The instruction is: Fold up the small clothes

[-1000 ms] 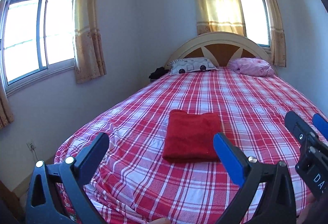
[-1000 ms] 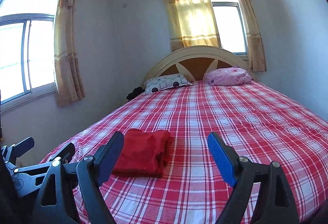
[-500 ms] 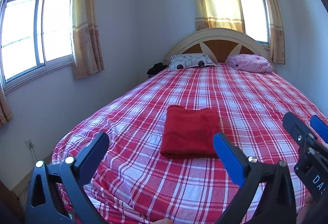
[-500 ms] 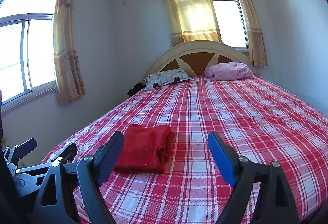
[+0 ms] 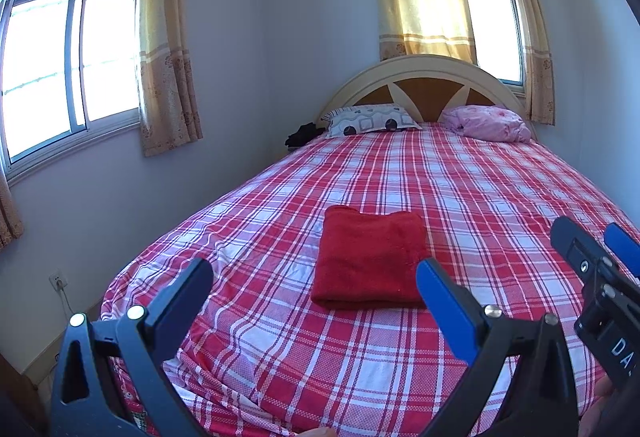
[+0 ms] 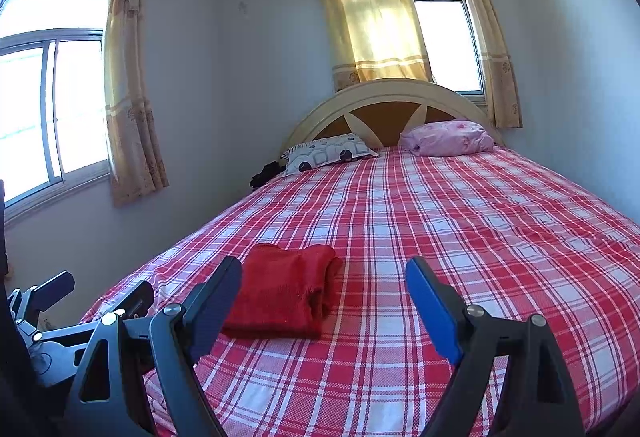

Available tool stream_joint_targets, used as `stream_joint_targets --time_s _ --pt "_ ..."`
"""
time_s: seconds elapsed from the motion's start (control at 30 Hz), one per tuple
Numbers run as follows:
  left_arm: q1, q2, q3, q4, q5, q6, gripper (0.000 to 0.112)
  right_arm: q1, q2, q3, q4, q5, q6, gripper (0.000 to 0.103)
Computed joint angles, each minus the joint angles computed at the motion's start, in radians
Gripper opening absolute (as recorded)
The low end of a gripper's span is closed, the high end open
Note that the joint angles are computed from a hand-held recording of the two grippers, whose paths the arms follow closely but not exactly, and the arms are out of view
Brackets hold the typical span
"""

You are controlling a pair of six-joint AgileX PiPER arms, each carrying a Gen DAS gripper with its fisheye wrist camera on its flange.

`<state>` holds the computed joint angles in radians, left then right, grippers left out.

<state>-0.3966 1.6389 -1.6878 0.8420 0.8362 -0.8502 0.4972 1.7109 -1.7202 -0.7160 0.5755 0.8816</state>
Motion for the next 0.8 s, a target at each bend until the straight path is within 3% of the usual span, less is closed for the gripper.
stream_joint_targets --time_s 0.8 --pt "0.014 0.018 -0.016 -0.032 0.005 0.039 0.103 -0.002 0.008 0.000 0.022 0.015 -0.009 0.084"
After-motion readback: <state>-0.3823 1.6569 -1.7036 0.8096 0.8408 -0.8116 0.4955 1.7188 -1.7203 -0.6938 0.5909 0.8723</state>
